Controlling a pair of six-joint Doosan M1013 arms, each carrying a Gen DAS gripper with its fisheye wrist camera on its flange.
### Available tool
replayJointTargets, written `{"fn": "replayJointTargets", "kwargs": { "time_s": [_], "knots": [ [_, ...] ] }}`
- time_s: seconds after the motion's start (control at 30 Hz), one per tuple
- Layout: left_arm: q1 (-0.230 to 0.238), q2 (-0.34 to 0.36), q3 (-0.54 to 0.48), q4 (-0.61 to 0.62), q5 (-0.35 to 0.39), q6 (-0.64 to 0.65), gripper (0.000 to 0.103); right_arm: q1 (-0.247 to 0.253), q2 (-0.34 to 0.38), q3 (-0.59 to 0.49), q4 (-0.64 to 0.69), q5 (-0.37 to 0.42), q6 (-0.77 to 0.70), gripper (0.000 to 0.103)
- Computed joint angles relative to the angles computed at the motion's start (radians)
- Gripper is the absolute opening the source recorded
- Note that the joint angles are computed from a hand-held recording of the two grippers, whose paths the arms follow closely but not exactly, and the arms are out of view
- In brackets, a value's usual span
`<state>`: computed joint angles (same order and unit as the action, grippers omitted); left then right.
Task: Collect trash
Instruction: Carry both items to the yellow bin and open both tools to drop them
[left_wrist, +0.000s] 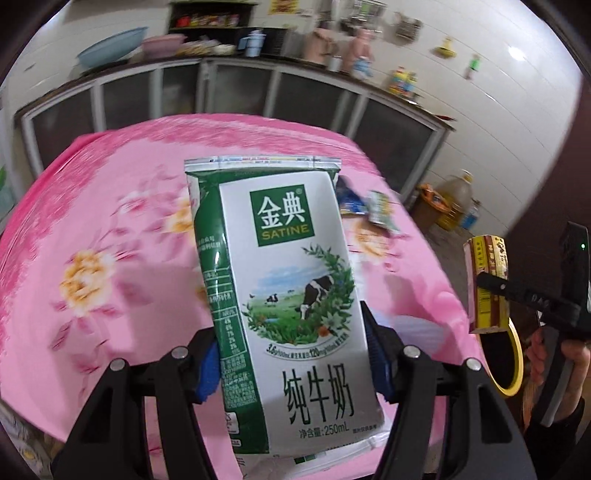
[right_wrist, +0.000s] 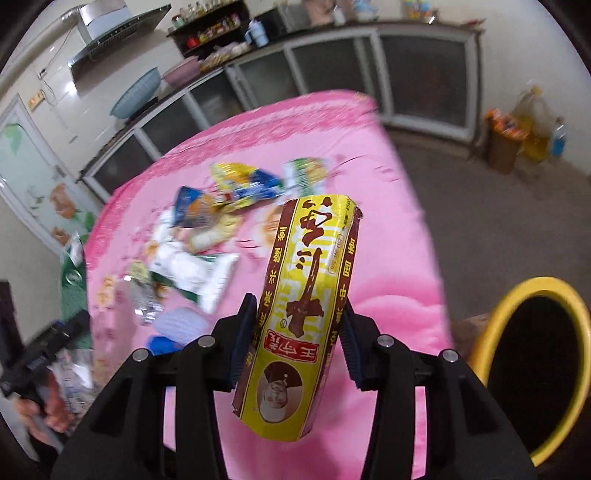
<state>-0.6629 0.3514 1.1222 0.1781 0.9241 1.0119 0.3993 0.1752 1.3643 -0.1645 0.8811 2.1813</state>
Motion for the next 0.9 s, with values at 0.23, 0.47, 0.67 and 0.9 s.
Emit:
{"fn": "replayJointTargets", "kwargs": {
  "time_s": [0.23, 0.47, 0.67, 0.9],
  "knots": [
    [-0.059, 0.085, -0.116, -0.08, -0.024, 0.176, 0.06, 0.039, -0.103, 0.137, -0.434, 0.019, 0.297, 0.042],
    [-0.114, 0.195, -0.269, -0.192, -0.011, 0.321, 0.06, 0.074, -0.184, 0.248, -0.792, 0.151, 0.56, 0.042],
    [-0.162, 0.301, -0.42, -0.291, 0.041, 0.429, 0.06, 0.094, -0.236, 0.32, -0.989, 0.277, 0.722, 0.042],
    [-0.189, 0.385, -0.538, -0.388, 0.059, 0.516, 0.061, 0.086, -0.254, 0.355, -1.049, 0.329, 0.802, 0.043]
  ]
}}
